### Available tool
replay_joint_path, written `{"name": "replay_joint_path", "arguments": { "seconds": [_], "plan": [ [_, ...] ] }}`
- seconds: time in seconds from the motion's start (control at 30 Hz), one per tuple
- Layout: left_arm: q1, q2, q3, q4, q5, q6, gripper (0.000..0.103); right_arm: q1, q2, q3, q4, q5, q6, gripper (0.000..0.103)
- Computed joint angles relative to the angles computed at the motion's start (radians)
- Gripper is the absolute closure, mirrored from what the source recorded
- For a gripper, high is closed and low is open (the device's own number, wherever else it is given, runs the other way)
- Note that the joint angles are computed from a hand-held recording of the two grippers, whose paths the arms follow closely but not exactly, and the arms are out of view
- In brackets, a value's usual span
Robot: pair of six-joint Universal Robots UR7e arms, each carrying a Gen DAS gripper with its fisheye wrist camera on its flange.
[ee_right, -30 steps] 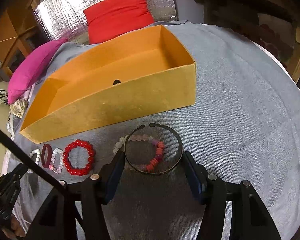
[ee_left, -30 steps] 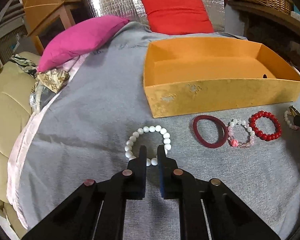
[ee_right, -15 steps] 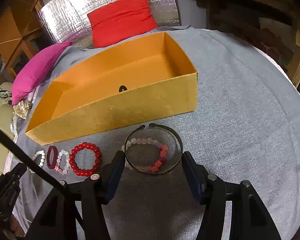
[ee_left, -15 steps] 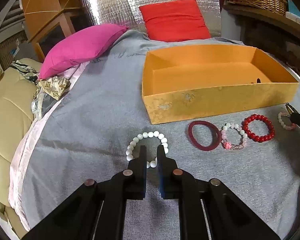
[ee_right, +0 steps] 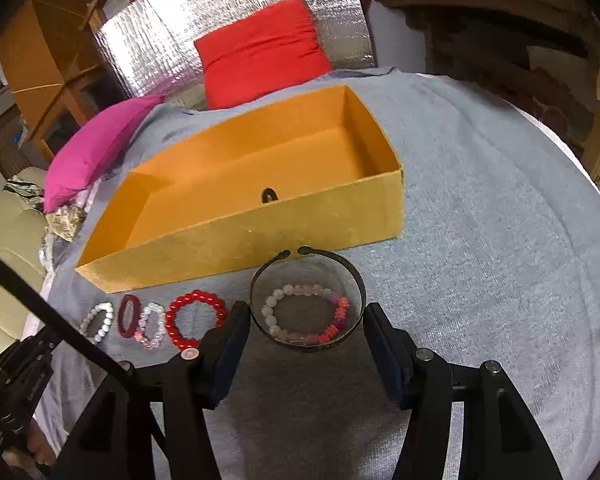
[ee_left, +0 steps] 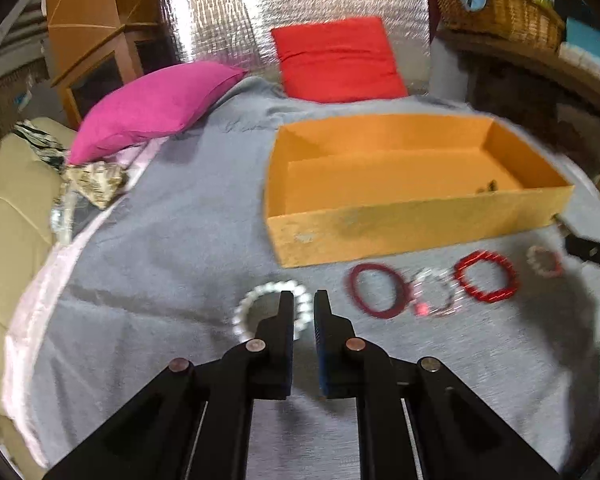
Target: Organize jewelry
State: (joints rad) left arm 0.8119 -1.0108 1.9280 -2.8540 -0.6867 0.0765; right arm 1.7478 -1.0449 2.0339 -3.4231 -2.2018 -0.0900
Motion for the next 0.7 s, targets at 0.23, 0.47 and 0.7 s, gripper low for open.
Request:
{"name": "replay_joint_path", "arguments": {
  "seconds": [0.23, 0.47, 0.7],
  "plan": [
    [0.032, -0.043, -0.001, -0.016, -0.174, 0.008, 0.093, -0.011, -0.032, 0.035, -0.053, 0.112, -0.042, 0.041],
    [0.04, -0.061, 0.016, -0.084, -0.233, 0.052, 0.093, -0.009, -0.051, 0.061, -0.116, 0.17, -0.085, 0.041],
    [0.019, -0.037, 0.018, -0.201, -0.251, 0.12, 0.093, 0.0, -0.048, 0.057, -0.175, 0.18, -0.117, 0.041]
  ]
}}
